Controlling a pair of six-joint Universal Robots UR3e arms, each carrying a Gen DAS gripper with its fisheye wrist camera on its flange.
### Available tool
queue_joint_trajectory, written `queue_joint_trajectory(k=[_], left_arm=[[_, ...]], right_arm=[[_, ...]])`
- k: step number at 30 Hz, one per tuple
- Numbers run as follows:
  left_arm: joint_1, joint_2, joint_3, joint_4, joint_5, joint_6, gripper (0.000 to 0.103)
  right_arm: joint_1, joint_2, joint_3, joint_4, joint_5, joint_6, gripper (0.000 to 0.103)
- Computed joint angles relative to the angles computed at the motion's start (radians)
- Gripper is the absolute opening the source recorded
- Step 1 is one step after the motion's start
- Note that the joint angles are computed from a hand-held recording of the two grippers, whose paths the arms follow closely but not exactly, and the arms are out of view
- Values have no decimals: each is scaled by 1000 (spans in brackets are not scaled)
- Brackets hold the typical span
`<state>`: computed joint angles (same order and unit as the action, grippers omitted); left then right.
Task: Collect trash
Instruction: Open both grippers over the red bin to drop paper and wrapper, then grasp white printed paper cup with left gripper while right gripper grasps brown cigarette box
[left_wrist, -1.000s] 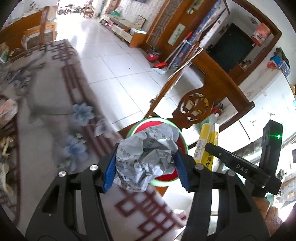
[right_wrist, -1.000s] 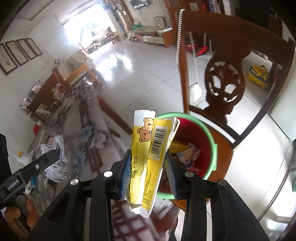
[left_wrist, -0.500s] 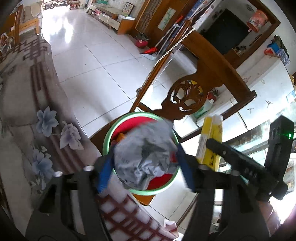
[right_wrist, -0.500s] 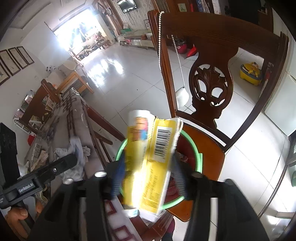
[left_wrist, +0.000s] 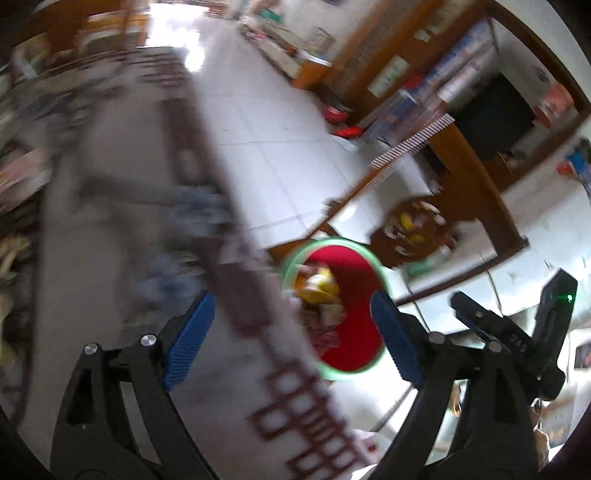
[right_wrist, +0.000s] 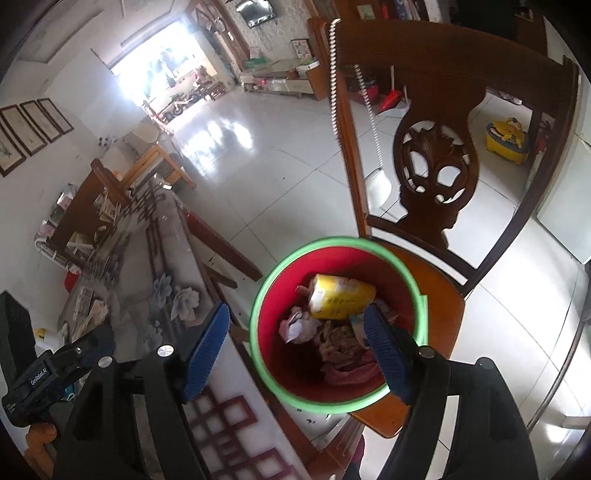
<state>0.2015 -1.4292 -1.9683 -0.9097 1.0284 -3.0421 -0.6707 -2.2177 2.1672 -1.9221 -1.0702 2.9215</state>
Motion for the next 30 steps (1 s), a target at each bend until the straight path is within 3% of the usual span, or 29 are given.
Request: queue_joint_trajectory(k=[9,14,18,23,25,30], left_arm=[[557,313,-185,-199,33,197,84],[813,329,-235,-260,59,287,84],[866,208,-215,-250,85,305,84],[813,45,-166,-196,91,313,83],[783,3,-141,-182,85,343,62],[786,-50,-61,-303,31,452,47]], right_arm=[[338,194,-12,-232,-102,233,73],[556,318,-74,-348,-172,364,73],[684,376,-113,-393,-225,451,73],[804,419,-153,-410,-302,546,73],[844,425,-164,-415,-337,583,73],[926,450,-193,-414,-410,666,73]])
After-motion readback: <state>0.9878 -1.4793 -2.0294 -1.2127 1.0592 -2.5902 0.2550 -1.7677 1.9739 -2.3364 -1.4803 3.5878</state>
